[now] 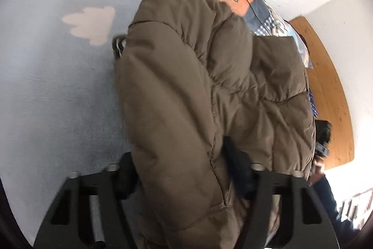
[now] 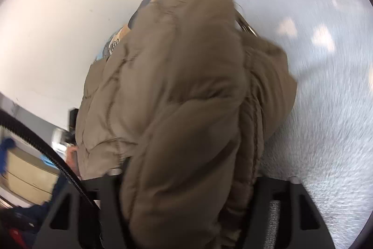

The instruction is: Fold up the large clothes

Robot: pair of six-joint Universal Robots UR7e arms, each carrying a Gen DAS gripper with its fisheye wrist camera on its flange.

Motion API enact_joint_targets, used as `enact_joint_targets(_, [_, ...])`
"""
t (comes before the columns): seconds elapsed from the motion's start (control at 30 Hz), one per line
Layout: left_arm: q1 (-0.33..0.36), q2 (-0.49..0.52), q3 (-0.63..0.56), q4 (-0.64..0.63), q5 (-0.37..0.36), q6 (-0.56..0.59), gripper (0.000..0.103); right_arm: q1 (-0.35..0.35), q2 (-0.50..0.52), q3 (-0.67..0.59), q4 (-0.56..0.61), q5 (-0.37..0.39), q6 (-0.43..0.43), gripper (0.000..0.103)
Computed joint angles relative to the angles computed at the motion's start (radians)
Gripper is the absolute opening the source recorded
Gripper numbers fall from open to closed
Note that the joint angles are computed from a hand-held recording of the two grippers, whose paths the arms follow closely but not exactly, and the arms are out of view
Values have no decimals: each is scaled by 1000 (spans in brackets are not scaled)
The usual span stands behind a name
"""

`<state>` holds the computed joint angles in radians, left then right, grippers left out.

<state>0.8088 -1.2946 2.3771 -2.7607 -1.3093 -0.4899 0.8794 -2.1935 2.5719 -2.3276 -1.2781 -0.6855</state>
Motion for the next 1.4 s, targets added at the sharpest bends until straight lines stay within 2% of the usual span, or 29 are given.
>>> enact_joint_targets(0.03, [-24,-13,10,-2,26,-20,44,45,-2,5,-41,-37,19,48])
enact_joint_targets(0.07, [-43,-24,17,2,49,-29,42,84,-10,9,-70,-65,39,46])
enact_joint_targets(0.1, [-65,-35,22,9,71,-43,37,85,-52,24,-58,-71,27,43])
enact_joint_targets(0.2, [-105,-72,41,11,98,-63,33,171,-85,39,-112,-119,61,38])
enact_joint_targets(0.3, [-119,-113,58,17,101,-53,31,203,-159,42,-81,-108,49,36])
enact_joint_targets(0.37, [-137,-142,67,42,101,-60,31,179,-212,21,-15,-75,7,36])
enact_joint_targets(0.43, [-158,-175,75,66,94,-69,31,189,-243,12,19,-70,-6,36])
enact_joint_targets(0.47, [-152,-155,65,47,88,-56,31,177,-276,-1,65,-62,-27,36])
enact_joint_targets(0.6, [-195,-224,87,93,97,-71,31,216,-299,-12,89,-68,-35,36])
enact_joint_targets(0.87, [-260,-328,132,176,101,-129,30,295,-447,-3,228,-114,-25,36])
enact_joint_targets(1.0, [-285,-372,172,203,98,-172,30,252,-544,6,334,-105,-63,36])
enact_joint_targets(1.1, [-277,-363,199,210,94,-204,31,154,-629,16,433,-92,-124,36])
enact_joint_targets(1.17, [-266,-339,213,217,116,-234,35,82,-667,29,468,-87,-149,36])
enact_joint_targets(1.2, [-251,-328,222,199,110,-238,40,38,-672,38,476,-95,-160,36])
enact_joint_targets(1.3, [-227,-322,251,140,120,-296,61,-7,-643,67,428,-138,-135,38])
enact_joint_targets(1.33, [-227,-322,257,135,130,-314,72,-33,-640,72,430,-140,-131,42])
enact_joint_targets(1.4, [-235,-335,266,151,152,-359,80,-87,-655,72,453,-121,-125,48])
